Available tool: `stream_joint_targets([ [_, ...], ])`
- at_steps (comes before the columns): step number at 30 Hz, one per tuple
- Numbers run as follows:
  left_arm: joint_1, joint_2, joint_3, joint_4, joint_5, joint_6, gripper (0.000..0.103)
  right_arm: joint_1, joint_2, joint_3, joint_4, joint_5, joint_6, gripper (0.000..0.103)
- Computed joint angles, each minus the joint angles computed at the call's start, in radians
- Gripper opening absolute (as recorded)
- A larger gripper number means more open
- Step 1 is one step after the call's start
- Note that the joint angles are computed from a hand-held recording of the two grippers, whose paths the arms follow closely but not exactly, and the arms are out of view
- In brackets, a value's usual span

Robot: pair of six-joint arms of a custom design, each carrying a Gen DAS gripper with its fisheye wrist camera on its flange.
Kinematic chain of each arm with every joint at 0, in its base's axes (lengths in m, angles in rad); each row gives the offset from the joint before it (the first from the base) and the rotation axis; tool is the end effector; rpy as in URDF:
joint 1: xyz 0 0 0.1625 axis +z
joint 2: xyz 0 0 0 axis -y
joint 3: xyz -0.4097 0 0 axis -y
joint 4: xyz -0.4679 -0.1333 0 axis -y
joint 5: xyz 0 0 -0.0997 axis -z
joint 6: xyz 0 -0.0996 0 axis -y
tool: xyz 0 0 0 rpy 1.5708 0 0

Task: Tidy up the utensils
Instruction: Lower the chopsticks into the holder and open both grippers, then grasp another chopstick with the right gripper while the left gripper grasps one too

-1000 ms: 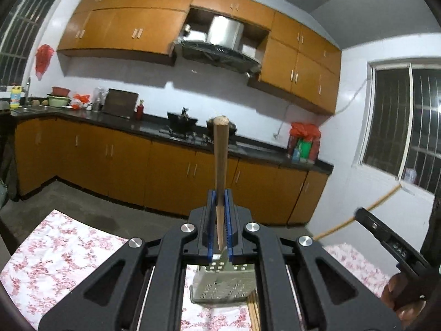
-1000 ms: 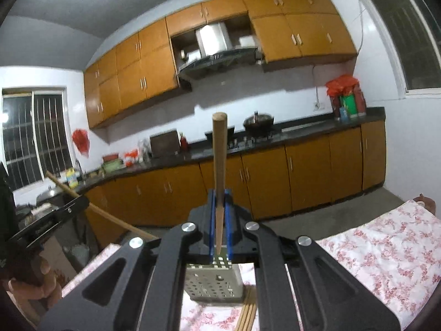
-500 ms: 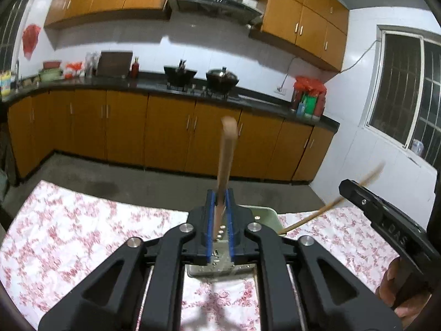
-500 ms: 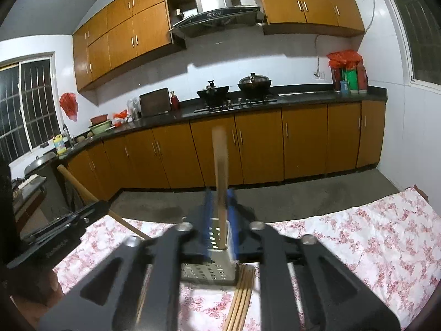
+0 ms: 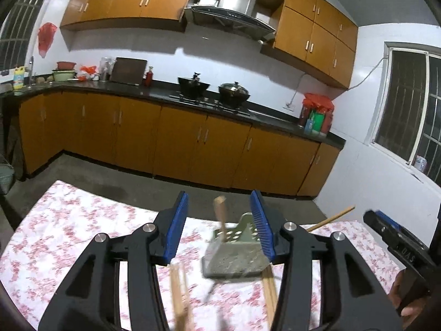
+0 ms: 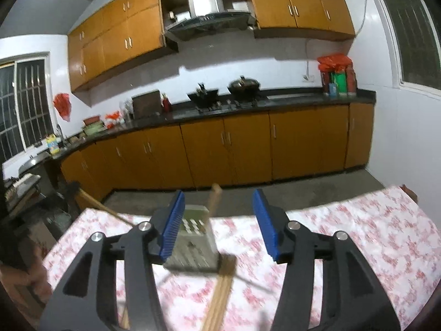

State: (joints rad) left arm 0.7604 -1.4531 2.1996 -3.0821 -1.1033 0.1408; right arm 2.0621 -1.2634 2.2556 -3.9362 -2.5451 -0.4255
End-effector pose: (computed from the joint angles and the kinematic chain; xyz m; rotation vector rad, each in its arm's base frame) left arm -0.2576 -0.4910 0.2565 1.0040 2.5128 -1.2340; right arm 0.2592 -0.3765 0.2480 0.0944 -1.9338 1.4858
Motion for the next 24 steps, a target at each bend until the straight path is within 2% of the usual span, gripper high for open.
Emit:
stream_joint_targets([
  [3,0.004,-0.033,0.033,0.010,0.049,0.001,0.048,-0.035,-0.035,0.061,0.082,-0.026,0.109,0.052],
  [7,0.028,-0.058,0.076,0.060,0.122,-0.013,0.048,-0.105,-0.072,0.132,0.257,-0.020,0.301,0.052],
  [9,0.047,-0.057,0.088,0.097,0.147,-0.032,0.048,-0.125,-0.059,0.149,0.313,-0.016,0.357,0.051],
  [11,0.063,-0.056,0.101,0.137,0.171,-0.056,0.048,-0.148,-0.045,0.162,0.379,-0.001,0.408,0.047],
  [14,0.098,-0.068,0.126,0.194,0.175,-0.085,0.048,-0.180,-0.026,0.181,0.469,0.044,0.480,0.031],
  [16,0.108,-0.069,0.142,0.221,0.182,-0.099,0.048,-0.201,-0.012,0.194,0.490,0.079,0.502,0.020],
  [19,0.119,-0.074,0.165,0.248,0.192,-0.103,0.047,-0.209,0.017,0.200,0.498,0.107,0.513,0.017],
  [24,0.126,-0.081,0.188,0.287,0.192,-0.119,0.045,-0.205,0.053,0.192,0.497,0.112,0.511,0.013],
])
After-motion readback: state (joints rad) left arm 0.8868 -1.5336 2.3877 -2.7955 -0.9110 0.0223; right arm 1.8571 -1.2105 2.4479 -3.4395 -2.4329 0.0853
